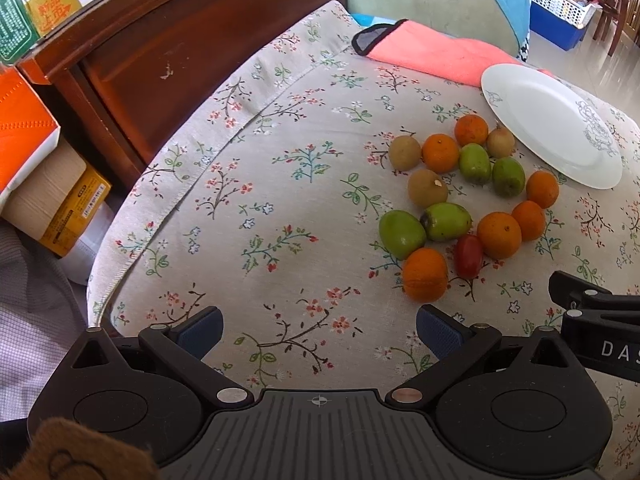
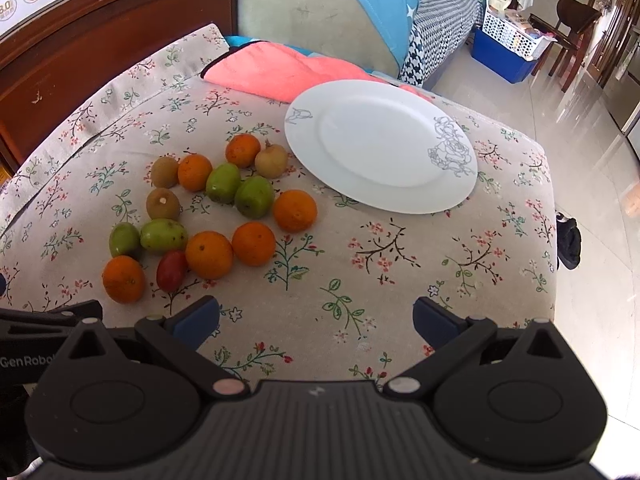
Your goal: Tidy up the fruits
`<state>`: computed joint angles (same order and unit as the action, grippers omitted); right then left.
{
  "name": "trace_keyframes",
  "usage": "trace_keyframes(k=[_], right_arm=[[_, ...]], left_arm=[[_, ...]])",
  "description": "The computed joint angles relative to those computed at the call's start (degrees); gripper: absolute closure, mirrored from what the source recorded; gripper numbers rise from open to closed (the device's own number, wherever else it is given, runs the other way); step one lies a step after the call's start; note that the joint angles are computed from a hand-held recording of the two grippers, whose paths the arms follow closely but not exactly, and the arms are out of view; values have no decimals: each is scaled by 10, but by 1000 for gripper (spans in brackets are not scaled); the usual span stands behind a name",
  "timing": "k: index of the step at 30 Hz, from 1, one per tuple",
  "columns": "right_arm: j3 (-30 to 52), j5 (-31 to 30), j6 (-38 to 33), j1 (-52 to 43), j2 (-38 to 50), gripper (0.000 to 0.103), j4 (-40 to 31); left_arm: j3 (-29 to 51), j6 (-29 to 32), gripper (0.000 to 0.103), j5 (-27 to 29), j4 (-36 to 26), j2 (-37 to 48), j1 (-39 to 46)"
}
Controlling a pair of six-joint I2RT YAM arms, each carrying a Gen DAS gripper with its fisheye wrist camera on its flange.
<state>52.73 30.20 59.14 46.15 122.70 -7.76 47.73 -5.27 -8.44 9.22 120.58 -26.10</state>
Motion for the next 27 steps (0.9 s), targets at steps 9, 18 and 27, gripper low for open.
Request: trace_keyframes(k=[9, 18, 27], right_arm=[[13, -2, 2, 6, 10, 1, -11], [16, 3, 4, 10, 12, 1, -10], [20, 6, 5, 13, 15, 1, -16]], left_arm=[[-7, -2, 0, -12, 8, -4, -1], [-12, 0, 0, -24, 19, -5, -4], [-19, 1, 0, -25, 29, -6, -3]])
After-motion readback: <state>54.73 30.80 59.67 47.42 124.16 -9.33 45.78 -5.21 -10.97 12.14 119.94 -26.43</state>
